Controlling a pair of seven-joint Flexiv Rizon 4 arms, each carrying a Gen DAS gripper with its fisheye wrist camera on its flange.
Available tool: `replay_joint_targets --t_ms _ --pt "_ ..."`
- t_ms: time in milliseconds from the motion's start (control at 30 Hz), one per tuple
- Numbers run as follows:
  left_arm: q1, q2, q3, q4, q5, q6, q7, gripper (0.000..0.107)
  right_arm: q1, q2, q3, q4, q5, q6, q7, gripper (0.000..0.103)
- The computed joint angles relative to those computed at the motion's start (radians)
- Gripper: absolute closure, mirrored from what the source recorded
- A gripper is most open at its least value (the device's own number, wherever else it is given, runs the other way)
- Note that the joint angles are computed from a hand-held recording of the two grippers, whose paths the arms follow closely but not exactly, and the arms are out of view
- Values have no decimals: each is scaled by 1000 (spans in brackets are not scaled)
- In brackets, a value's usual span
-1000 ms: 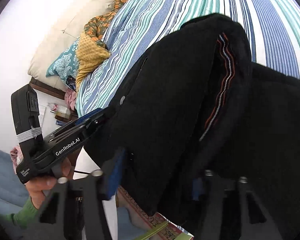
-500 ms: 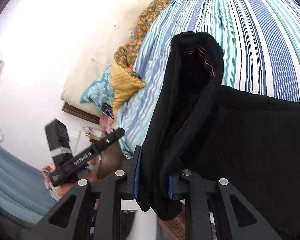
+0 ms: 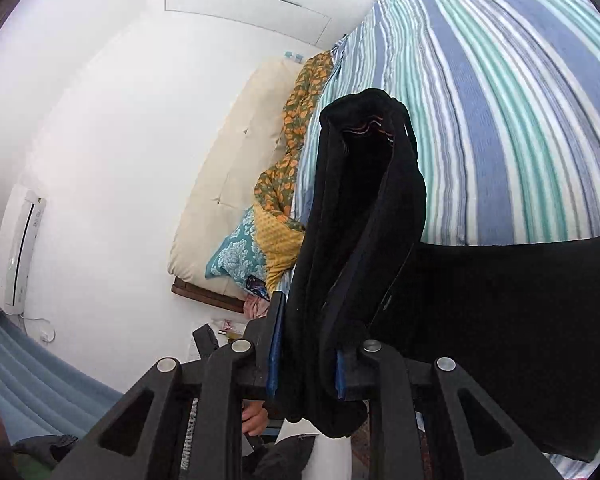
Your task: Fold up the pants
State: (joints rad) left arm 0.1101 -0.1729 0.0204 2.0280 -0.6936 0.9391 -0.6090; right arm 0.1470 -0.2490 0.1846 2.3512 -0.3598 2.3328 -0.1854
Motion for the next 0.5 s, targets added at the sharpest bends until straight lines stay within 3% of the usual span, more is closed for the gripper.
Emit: replay_joint_targets --t_ms 67,233,333,367,433,500 --pt "-5 10 -3 8 -1 0 9 44 -5 23 2 58 36 24 2 82" --pt "-29 29 -9 32 4 1 44 44 8 18 7 185 158 204 -15 82" --pt "-48 38 -14 46 15 -12 57 44 4 0 -1 265 194 210 2 82" --pt "-55 42 -16 52 18 -14 66 44 7 -7 -2 286 206 191 11 82" --pt "-69 47 -18 61 33 -16 82 44 14 42 -20 313 184 20 -2 82" --pt "-81 49 -19 66 57 -16 87 44 35 84 -26 318 214 -94 -42 70"
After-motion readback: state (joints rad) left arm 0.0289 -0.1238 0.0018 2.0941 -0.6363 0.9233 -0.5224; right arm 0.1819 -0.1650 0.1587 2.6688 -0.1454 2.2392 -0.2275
